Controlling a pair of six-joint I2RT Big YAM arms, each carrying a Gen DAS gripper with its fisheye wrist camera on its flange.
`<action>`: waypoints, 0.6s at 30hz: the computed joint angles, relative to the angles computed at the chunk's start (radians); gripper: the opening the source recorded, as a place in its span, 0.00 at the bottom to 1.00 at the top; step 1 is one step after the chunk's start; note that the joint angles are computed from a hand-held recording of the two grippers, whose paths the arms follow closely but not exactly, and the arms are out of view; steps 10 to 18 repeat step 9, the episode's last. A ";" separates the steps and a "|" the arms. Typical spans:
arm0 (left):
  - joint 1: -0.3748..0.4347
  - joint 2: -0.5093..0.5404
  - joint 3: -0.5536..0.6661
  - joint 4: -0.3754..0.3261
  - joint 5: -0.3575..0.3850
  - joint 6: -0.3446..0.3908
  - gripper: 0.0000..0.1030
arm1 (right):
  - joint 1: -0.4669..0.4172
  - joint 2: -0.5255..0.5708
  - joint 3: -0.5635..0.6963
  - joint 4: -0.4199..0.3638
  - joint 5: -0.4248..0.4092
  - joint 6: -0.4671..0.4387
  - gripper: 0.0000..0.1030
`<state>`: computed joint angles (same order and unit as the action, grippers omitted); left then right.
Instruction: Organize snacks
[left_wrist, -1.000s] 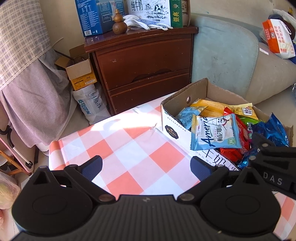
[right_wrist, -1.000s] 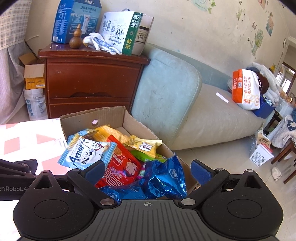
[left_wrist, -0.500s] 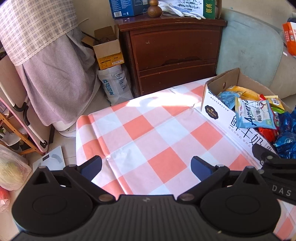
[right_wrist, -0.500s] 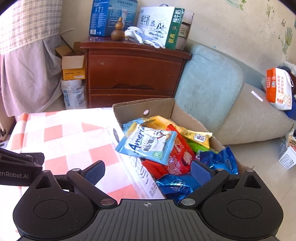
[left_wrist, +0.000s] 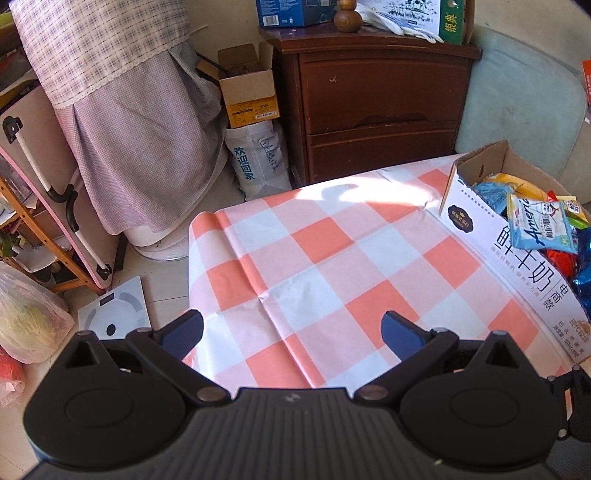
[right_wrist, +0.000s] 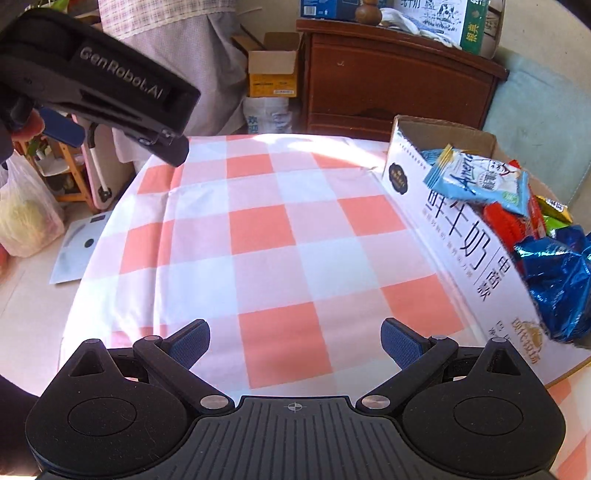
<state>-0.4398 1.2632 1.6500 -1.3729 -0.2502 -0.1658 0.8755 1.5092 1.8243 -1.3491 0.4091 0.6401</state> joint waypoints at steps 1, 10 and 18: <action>0.000 -0.002 -0.003 0.000 0.002 0.004 0.99 | 0.007 -0.003 -0.016 0.016 -0.002 0.003 0.97; 0.000 -0.022 -0.035 0.011 0.003 0.036 0.99 | 0.046 -0.046 -0.162 0.177 0.098 -0.015 0.99; 0.000 -0.022 -0.035 0.011 0.003 0.036 0.99 | 0.046 -0.046 -0.162 0.177 0.098 -0.015 0.99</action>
